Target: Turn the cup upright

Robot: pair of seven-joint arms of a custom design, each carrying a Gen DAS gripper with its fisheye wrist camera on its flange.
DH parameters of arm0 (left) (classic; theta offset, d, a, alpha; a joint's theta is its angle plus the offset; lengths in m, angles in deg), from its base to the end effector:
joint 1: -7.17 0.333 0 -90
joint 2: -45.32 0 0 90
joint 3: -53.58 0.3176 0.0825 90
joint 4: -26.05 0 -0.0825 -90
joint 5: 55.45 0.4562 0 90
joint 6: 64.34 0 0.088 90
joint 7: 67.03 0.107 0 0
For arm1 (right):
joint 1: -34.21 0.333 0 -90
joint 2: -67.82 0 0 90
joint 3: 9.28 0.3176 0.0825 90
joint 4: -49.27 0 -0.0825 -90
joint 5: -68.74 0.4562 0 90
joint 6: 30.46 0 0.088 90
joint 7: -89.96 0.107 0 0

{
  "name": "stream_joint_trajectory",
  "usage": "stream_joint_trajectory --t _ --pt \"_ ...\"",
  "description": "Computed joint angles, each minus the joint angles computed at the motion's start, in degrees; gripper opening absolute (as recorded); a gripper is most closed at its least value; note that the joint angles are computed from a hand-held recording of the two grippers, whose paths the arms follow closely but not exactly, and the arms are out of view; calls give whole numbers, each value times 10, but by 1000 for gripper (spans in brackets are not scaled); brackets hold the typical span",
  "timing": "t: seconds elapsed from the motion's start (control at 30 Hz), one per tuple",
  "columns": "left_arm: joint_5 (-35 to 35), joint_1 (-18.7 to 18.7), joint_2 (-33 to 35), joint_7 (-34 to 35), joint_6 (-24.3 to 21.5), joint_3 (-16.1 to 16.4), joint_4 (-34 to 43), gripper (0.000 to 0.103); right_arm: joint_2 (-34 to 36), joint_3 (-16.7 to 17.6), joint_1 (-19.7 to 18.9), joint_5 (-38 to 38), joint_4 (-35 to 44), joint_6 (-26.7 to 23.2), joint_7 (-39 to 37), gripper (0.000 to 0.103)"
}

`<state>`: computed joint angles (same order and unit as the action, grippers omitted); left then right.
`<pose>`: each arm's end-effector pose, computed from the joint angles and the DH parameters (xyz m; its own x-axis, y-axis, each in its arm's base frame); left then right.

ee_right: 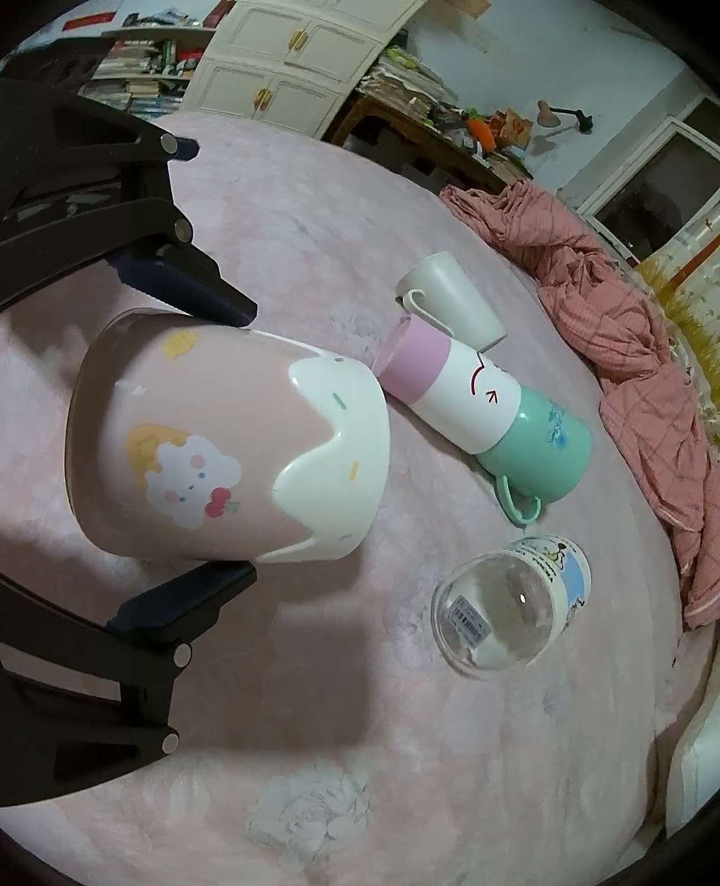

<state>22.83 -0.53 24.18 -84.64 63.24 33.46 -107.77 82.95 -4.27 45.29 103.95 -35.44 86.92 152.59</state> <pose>0.4884 -0.2322 0.4927 0.5384 -0.8426 0.0097 -0.2433 -0.1665 -0.9556 0.7080 0.2293 0.5571 0.5613 -0.7114 -0.4229 -0.8096 -0.3658 -0.4591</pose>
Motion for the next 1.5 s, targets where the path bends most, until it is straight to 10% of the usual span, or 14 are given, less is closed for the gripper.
stream_joint_trajectory --t 0.3,0.73,0.93,1.13,1.5 --pt "-1 0 -1 1 0 0 0 103 -126 -14 13 -46 -169 224 -114 89" --pt "2 1 -3 4 -1 -1 -5 103 -259 -76 64 199 -369 519 -426 103" --pt "1 0 -4 6 -6 -1 -6 103 -229 -78 35 162 -336 452 -325 103" --pt "2 -1 -4 6 -5 -1 -6 103 -212 -58 36 173 -352 523 -328 103" --pt "-17 2 -35 20 51 10 -14 103 -243 -72 66 487 -353 507 -651 103"
